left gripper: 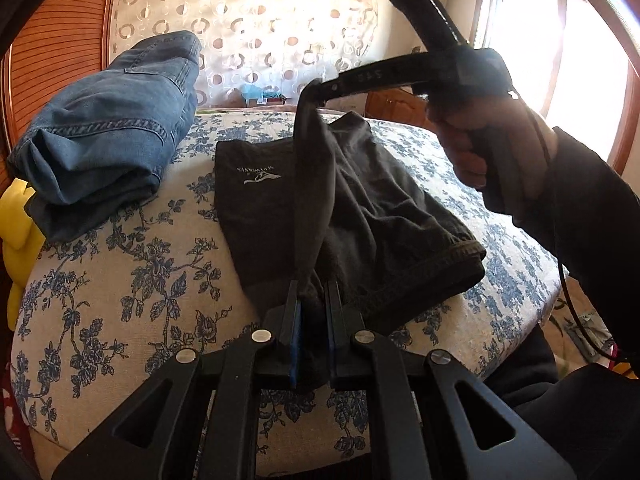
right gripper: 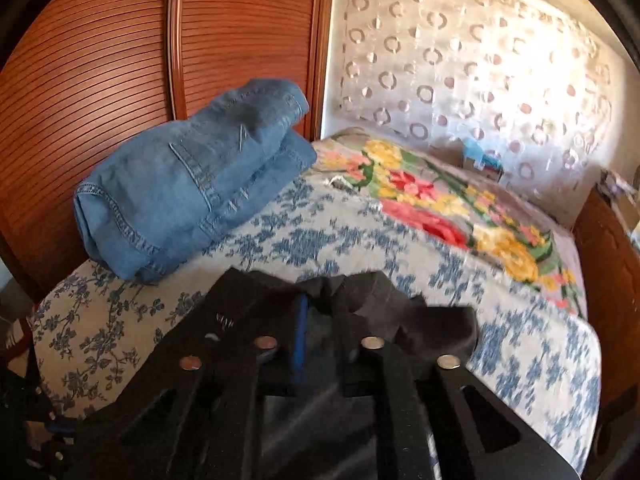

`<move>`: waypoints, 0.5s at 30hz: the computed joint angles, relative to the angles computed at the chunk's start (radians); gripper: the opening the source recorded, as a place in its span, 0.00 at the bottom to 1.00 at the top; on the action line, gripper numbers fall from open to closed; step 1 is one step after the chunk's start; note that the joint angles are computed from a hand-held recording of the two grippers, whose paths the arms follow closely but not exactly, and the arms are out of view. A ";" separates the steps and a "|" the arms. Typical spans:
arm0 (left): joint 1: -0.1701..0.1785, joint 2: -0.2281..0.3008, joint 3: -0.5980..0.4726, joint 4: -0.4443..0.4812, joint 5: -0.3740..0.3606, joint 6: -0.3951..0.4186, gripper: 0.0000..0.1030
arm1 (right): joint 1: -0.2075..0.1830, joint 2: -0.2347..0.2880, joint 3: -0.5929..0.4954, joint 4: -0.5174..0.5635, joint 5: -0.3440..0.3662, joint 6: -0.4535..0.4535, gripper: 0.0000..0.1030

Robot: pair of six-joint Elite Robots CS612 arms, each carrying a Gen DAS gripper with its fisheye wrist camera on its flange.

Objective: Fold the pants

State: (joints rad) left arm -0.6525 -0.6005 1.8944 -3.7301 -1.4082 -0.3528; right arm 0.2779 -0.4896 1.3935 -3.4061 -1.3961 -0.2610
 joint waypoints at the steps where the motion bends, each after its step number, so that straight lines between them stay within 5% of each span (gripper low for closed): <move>1: -0.001 0.001 0.000 0.001 0.000 -0.001 0.11 | -0.001 -0.004 0.006 0.004 0.003 0.010 0.35; 15: -0.008 -0.014 0.030 -0.032 0.063 -0.034 0.09 | -0.056 -0.052 0.235 -0.155 -0.008 0.145 0.39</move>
State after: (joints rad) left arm -0.6607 -0.6147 1.9248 -3.7619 -1.3453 -0.3871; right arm 0.2222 -0.5417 1.6281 -3.5612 -1.4040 -0.1159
